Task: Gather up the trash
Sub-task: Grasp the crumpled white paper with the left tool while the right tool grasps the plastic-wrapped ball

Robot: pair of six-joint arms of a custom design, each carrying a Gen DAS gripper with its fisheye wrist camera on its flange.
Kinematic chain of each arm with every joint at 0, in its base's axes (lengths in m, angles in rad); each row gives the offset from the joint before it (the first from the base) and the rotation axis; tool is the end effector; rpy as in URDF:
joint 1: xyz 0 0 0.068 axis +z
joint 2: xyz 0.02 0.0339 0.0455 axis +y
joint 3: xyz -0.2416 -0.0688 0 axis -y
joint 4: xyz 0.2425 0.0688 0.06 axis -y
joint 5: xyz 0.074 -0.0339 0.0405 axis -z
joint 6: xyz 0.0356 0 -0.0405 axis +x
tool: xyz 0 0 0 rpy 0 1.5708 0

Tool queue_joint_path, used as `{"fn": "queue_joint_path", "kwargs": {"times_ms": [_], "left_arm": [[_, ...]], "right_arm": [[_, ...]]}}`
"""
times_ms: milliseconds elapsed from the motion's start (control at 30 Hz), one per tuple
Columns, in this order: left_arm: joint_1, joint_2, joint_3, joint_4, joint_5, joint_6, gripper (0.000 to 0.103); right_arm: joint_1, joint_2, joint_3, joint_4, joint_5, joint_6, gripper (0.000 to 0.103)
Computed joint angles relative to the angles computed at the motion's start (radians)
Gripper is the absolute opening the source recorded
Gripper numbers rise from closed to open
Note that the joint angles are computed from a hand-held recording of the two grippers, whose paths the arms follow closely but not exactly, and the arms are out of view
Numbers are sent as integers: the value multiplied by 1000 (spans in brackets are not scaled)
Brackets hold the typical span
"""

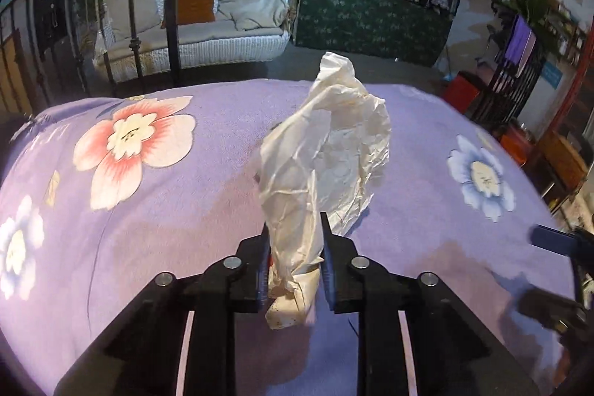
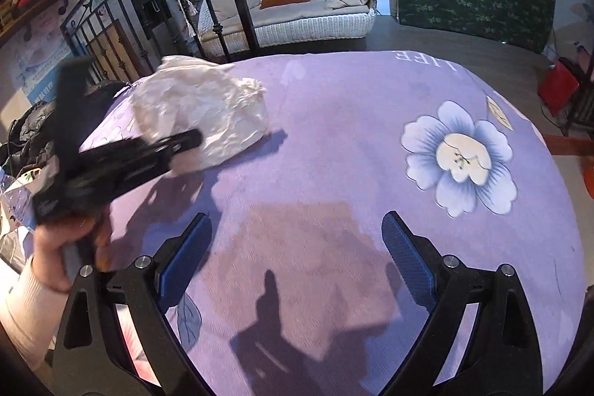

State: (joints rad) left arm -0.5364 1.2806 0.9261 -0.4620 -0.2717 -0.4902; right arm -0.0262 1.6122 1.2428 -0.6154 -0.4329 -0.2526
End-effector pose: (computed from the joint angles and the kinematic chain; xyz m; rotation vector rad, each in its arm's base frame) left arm 0.2398 -0.1314 0.2382 -0.0730 2.3549 -0.1775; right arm 0.3369 0.0061 0.2347 -0.4422 2.4380 0.4347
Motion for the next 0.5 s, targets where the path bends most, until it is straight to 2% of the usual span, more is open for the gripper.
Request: {"fn": "queue_joint_path", "kwargs": {"times_ms": [133, 300, 500], "left_arm": [[-36, -222, -77, -102, -68, -99, 20], [-47, -410, -111, -254, -159, -174, 20], [-80, -501, -142, -335, -214, -231, 20]], "right_arm": [[53, 62, 58, 5, 14, 40, 92], [118, 109, 102, 20, 34, 77, 92], [213, 251, 262, 36, 107, 114, 92]]}}
